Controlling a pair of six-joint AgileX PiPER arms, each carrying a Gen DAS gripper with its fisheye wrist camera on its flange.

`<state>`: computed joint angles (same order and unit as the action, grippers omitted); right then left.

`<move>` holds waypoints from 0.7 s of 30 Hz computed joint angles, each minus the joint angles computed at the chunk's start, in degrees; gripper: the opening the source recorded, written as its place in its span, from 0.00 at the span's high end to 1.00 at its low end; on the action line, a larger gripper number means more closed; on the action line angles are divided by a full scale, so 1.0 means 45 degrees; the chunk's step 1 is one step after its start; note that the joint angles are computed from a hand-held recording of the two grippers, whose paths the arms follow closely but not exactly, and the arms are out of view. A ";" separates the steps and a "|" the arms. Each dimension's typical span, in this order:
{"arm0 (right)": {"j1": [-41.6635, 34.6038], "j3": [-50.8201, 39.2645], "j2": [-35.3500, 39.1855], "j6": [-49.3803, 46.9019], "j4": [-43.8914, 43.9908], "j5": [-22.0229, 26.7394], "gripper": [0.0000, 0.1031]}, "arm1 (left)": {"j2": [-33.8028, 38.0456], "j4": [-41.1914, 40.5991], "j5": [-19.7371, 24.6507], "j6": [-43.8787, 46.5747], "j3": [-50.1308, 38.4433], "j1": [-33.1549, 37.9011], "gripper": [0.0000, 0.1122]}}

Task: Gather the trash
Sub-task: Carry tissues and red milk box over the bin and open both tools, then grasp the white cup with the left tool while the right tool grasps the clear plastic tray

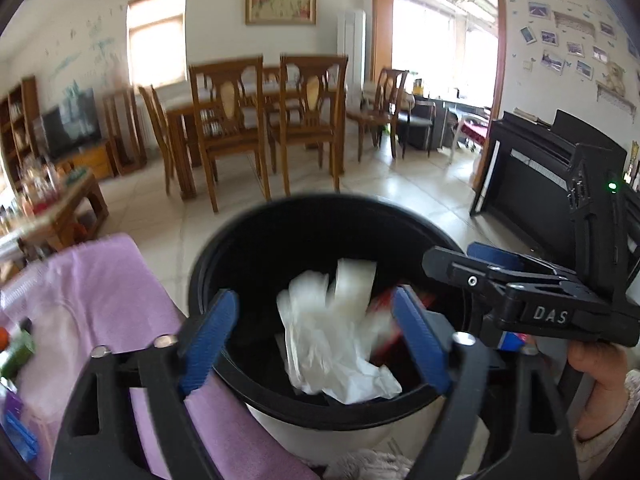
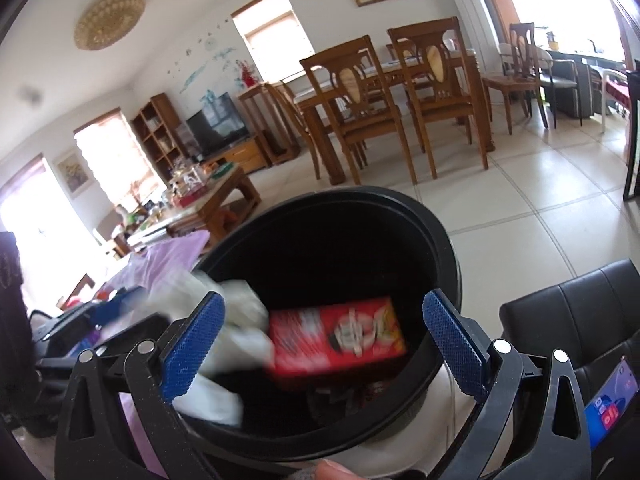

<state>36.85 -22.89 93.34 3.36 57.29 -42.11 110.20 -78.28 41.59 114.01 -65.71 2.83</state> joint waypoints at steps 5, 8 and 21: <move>0.0512 -0.0100 0.0031 -0.0496 0.0955 -0.0229 0.05 | -0.0319 0.0101 0.0312 0.0166 0.0132 0.0174 0.25; 0.0943 -0.0401 0.0091 -0.1150 0.1731 -0.0277 0.05 | -0.0519 -0.0141 0.0589 0.0484 0.0317 0.0545 0.21; 0.2388 -0.4797 0.1994 -0.5973 0.4964 0.0358 0.05 | 0.0269 0.0237 0.2021 -0.0546 -0.1371 0.3294 0.16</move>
<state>47.60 -44.47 102.31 -23.52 79.62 -40.49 111.41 -77.22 50.68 111.56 -71.88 17.65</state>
